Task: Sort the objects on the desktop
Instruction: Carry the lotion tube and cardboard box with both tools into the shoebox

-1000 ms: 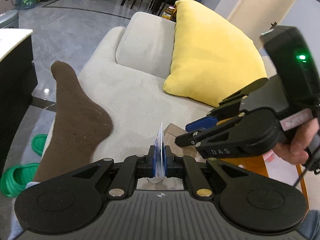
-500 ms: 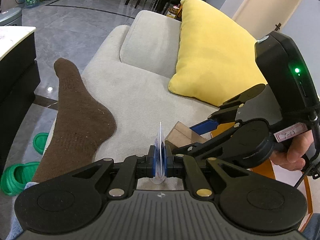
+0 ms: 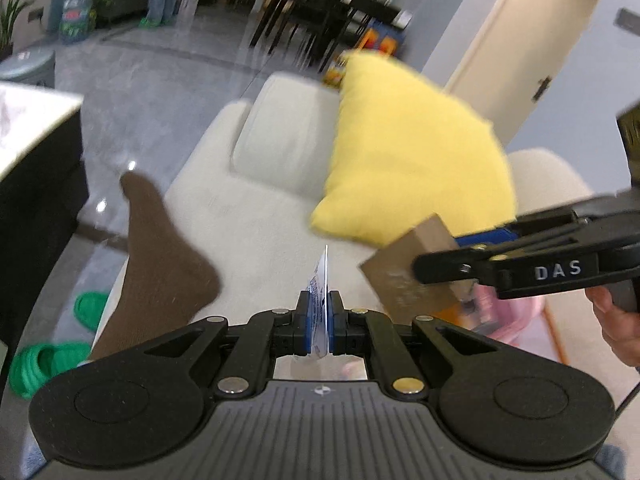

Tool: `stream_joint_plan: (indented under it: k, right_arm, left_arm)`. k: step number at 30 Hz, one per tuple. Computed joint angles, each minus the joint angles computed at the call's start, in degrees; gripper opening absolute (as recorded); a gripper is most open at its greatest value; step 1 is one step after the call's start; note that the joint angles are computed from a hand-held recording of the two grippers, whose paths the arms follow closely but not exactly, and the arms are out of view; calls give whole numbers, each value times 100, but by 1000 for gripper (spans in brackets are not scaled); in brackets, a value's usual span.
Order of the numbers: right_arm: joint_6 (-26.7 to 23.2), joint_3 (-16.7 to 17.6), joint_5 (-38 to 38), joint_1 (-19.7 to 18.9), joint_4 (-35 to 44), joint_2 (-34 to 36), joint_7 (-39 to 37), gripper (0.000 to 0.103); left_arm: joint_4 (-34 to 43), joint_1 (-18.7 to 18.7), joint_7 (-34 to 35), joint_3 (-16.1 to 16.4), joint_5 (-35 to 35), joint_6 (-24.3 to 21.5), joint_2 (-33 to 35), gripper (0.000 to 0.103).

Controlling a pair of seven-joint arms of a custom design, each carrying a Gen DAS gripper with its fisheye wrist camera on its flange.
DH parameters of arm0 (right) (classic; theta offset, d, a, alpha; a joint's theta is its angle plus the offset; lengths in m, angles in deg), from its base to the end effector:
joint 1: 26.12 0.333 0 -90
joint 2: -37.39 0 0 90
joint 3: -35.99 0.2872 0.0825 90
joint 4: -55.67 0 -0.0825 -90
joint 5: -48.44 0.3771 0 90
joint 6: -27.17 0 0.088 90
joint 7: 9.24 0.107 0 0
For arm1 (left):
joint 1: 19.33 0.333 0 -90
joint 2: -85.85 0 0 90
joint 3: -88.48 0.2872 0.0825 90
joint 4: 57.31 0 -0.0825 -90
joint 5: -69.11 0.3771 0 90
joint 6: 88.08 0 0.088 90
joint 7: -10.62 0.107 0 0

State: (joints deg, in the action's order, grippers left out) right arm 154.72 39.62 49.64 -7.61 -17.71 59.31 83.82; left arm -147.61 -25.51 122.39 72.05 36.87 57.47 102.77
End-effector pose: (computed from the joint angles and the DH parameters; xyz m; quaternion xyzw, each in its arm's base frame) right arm 0.6498 0.2555 0.5729 -0.7768 0.5647 -0.1317 0.2457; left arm 0.6390 -0.2331 0.5264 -0.5143 0.7541 -0.4067 0.0362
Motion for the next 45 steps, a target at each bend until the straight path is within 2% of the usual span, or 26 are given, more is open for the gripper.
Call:
stream_joint_plan:
  k: [2, 4, 8, 11, 15, 21, 26, 30, 33, 38, 40, 42, 44, 45]
  right_arm:
    - [375, -74, -93, -9, -854, -716, 241, 46]
    - [640, -107, -192, -56, -1627, -1372, 504, 46]
    - [828, -109, -611, -204, -2937, -2377, 1158, 46]
    - [926, -100, -564, -370, -3737, -2792, 1503, 46]
    - [1267, -124, -249, -521, -4334, -2829, 1725, 46]
    - [2004, -157, 494, -565, -4403, -2295, 1549, 46]
    - [2393, -138, 501, -589, -4322, -1904, 1741, 47]
    - [2825, -158, 521, -618, -4492, -1852, 1841, 47]
    - [2950, -129, 919, -674, -4595, -1923, 1469, 48]
    - [2971, -160, 1208, -679, -5043, -2438, 726, 48]
    - [2750, -228, 1741, -620, -5158, -2598, 184, 46]
    - [2433, -278, 2166, -571, -5168, -2644, -145, 34]
    - [2140, -309, 2463, -567, -5108, -2592, -308, 28]
    - [2109, -305, 2505, -580, -5069, -2512, -303, 26]
  left_arm:
    - [-153, 76, 258, -112, -332, 21, -251, 7]
    - [-150, 75, 366, -138, -632, -162, -414, 7]
    - [-157, -54, 559, -109, -1023, -491, -637, 7]
    - [-68, -274, 498, -80, -909, -579, -609, 7]
    - [246, -605, 120, -94, -357, -639, -323, 7]
    - [576, -960, -521, -98, 613, -579, 59, 7]
    - [738, -1082, -768, -110, 1186, -522, 197, 7]
    - [935, -1236, -1010, -72, 1673, -524, 376, 7]
    - [1170, -1348, -1265, -35, 1993, -703, 564, 7]
    - [1487, -1680, -1748, 135, 2843, -998, 775, 7]
    - [1570, -1792, -1902, 172, 3128, -1098, 812, 7]
    - [1748, -1916, -2061, 214, 3404, -1267, 921, 7]
    - [2006, -2086, -2249, 288, 3736, -1465, 1085, 7]
    - [1999, -2160, -2333, 331, 3912, -1396, 1103, 7]
